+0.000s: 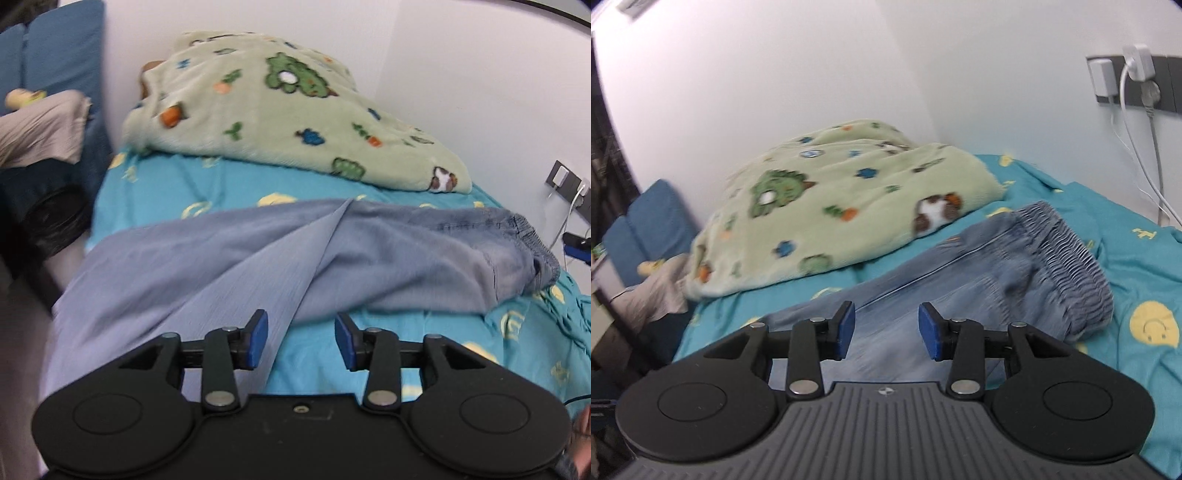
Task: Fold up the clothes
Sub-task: 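Open both tools and release the jeans onto the bed, then move the left tool to the jeans leg cuff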
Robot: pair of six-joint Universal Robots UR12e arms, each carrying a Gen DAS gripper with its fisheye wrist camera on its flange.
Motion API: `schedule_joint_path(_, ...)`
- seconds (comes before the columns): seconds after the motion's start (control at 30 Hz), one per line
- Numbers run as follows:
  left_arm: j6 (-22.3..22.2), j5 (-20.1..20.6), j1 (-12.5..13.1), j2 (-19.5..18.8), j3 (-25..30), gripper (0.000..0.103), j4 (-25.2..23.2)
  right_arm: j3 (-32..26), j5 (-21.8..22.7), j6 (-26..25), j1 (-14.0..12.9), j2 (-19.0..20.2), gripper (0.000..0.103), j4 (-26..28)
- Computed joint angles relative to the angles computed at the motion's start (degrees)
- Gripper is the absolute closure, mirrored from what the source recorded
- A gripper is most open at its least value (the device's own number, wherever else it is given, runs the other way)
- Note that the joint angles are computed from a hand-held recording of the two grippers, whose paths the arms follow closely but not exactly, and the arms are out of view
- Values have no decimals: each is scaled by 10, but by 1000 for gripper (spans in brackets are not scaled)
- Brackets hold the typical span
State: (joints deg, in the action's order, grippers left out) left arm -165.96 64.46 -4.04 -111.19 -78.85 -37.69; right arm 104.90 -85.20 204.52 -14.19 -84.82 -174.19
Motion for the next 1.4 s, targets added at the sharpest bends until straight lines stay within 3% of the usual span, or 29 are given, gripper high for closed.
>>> schedule_joint_path(0.23,-50,20,11,35,-53,59,28,27,14,-42,31,-33,61,-7)
schedule_joint_path(0.3,-60,25,12,39,-62,55,34,32,14,-59,42,-35,61,-2)
schedule_joint_path(0.37,-71,44,11,40,-67,43,40,33,14,-85,52,-33,61,-5)
schedule_joint_path(0.43,-82,64,9,40,-71,43,46,31,22,-110,57,-29,61,-7)
schedule_joint_path(0.63,-93,103,7,34,-68,43,27,24,41,-92,57,-10,61,-6)
schedule_joint_path(0.97,-61,162,3,32,-66,43,-40,21,38,-48,54,0,61,13)
schedule_joint_path(1.17,-52,174,6,34,-69,43,-49,22,45,-39,53,-1,61,11)
schedule_joint_path(1.4,9,231,-11,34,-73,43,-43,21,50,-28,49,0,61,14)
